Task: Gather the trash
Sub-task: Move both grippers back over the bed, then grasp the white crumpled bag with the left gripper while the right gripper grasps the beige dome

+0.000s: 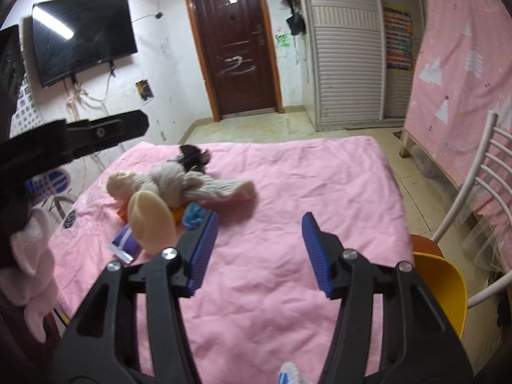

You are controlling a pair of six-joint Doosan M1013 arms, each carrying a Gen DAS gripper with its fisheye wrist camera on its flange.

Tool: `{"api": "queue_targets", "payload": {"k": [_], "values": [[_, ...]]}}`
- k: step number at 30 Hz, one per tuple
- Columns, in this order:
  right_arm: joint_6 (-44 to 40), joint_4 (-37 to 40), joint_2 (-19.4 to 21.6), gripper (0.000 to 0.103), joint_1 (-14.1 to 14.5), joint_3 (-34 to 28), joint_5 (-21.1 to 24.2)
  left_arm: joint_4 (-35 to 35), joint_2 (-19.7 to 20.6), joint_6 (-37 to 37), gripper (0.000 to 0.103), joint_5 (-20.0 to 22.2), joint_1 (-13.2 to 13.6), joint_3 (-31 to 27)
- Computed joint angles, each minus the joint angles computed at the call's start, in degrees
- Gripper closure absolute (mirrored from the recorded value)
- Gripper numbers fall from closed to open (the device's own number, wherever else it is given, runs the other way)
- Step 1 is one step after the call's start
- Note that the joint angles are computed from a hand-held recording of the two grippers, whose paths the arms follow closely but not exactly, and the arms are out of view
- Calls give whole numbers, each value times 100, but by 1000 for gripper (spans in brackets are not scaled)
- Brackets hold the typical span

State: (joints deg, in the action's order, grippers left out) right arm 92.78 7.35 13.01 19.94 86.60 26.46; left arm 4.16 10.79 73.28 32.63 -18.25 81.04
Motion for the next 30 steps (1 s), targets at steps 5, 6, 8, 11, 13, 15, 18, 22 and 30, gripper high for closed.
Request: {"api": "queue_targets", "payload": {"k": [5, 6, 8, 11, 13, 15, 18, 22, 30], "values": [[-206, 124, 124, 42, 146, -169, 164, 400, -16, -400, 48, 162, 187, 75], [-273, 183, 143, 41, 168, -197, 195, 509, -7, -515, 48, 215, 201, 73], [-384, 246, 191, 38, 238, -256, 257, 601, 11, -634, 48, 293, 274, 82], [-530, 322, 255, 36, 313, -338, 354, 613, 53, -705, 48, 426, 363, 74], [-592, 343, 293, 34, 360, -387, 410, 645, 77, -729, 48, 495, 403, 79], [-657, 380, 327, 31, 399, -428, 453, 588, 112, -669, 48, 528, 454, 80], [-703, 383, 382, 29, 456, -493, 519, 488, 189, -519, 48, 638, 510, 51], [-758, 380, 442, 26, 510, -566, 618, 590, 256, -551, 48, 702, 503, 61], [-820, 368, 577, 25, 595, -729, 810, 510, 329, -437, 48, 734, 581, 39]]}}
